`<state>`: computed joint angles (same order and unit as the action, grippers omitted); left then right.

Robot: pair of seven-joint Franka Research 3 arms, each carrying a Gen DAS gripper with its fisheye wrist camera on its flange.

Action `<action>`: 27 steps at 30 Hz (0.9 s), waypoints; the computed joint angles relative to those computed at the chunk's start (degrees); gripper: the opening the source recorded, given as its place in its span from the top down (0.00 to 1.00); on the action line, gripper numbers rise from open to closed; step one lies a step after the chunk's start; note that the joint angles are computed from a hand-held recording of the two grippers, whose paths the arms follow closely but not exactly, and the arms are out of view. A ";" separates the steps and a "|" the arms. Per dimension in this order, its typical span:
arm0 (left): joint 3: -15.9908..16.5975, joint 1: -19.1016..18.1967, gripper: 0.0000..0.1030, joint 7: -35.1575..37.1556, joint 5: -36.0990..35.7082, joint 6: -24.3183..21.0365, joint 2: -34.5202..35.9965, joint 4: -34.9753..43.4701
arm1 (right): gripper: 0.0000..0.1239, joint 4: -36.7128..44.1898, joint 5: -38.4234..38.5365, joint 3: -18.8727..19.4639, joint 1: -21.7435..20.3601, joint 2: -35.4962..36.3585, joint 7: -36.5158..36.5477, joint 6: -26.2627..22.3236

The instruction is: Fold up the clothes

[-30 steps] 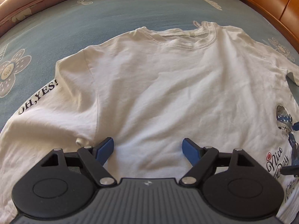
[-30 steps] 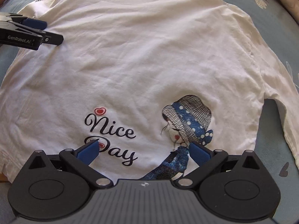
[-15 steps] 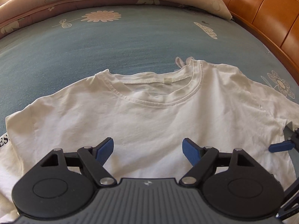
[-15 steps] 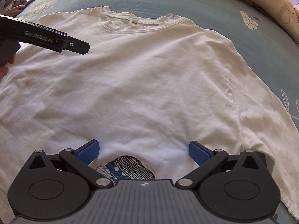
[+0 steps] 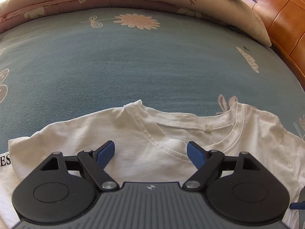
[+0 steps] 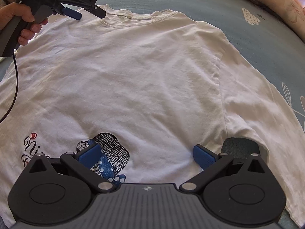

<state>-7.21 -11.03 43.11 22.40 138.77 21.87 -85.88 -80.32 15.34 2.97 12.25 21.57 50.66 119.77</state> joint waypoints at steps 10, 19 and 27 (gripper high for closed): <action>1.68 -0.56 0.19 0.85 3.64 -5.57 5.19 8.77 | 0.17 -3.69 -0.13 -0.28 0.48 -1.96 1.01 4.26; -2.50 -0.52 0.18 6.92 -1.31 3.22 -1.63 -0.17 | 0.17 1.36 -1.42 -0.06 1.48 -0.19 7.50 6.67; -2.59 -1.97 0.18 11.19 -4.01 3.48 -1.41 -3.37 | 0.17 9.27 -2.96 -0.54 2.67 7.40 12.99 6.19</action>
